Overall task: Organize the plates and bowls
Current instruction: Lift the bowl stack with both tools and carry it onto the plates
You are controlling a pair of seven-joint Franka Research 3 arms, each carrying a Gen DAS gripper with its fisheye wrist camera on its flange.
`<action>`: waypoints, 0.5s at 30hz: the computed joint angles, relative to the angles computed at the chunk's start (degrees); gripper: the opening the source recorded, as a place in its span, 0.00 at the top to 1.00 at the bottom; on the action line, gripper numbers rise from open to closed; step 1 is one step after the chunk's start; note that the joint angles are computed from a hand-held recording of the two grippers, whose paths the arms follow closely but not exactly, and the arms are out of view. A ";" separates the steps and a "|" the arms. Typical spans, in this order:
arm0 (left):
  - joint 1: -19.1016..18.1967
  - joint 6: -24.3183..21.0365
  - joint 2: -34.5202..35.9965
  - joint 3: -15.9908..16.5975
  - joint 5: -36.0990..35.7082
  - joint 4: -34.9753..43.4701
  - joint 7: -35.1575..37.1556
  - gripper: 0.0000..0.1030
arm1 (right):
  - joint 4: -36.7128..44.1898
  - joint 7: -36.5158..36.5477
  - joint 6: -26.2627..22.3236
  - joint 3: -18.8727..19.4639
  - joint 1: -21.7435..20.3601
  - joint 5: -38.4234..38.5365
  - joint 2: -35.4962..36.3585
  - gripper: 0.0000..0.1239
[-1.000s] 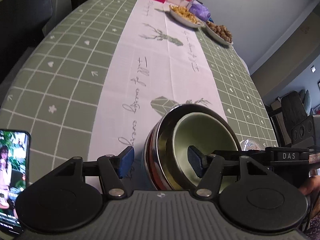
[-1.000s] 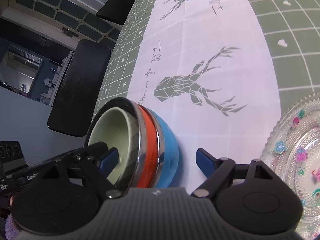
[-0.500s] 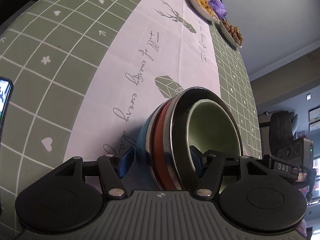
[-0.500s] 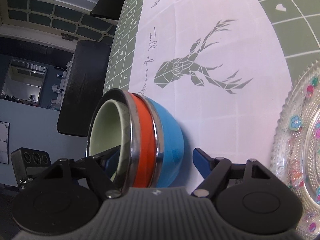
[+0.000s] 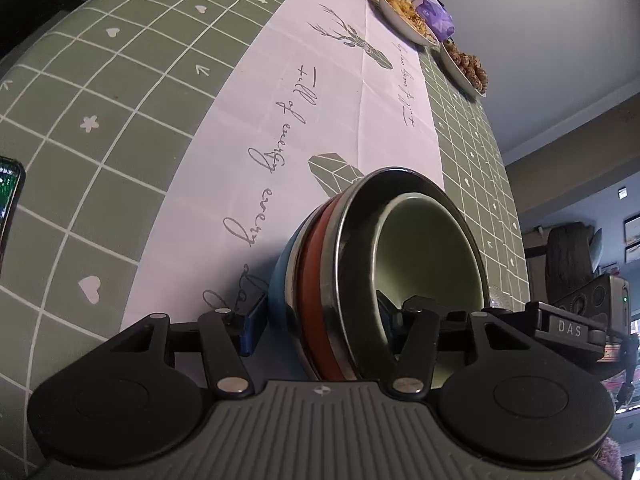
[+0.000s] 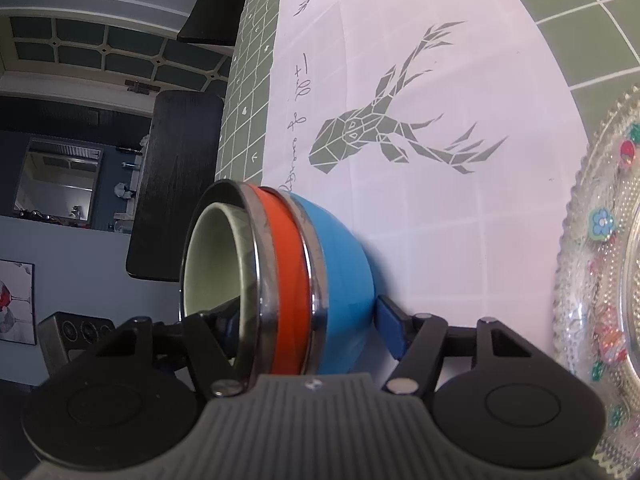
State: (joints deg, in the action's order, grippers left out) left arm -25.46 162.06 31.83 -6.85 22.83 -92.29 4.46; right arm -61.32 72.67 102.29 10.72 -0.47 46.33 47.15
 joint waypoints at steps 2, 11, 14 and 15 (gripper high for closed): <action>0.21 0.21 -0.08 -0.17 -0.63 -0.25 -0.54 0.41 | -0.55 0.10 0.36 -0.07 -0.02 0.07 -0.36 0.49; 0.17 -2.58 0.71 -0.68 -1.37 1.98 -0.41 0.42 | -3.42 1.96 2.96 -1.06 0.87 -1.04 -2.69 0.54; 0.06 -3.34 1.06 -0.72 -1.21 2.95 0.16 0.42 | -3.67 2.38 3.48 -1.12 0.84 -1.03 -2.92 0.55; 0.15 -3.36 1.15 -0.86 -1.35 3.13 0.34 0.42 | -3.75 2.42 3.66 -1.13 0.80 -1.01 -3.03 0.55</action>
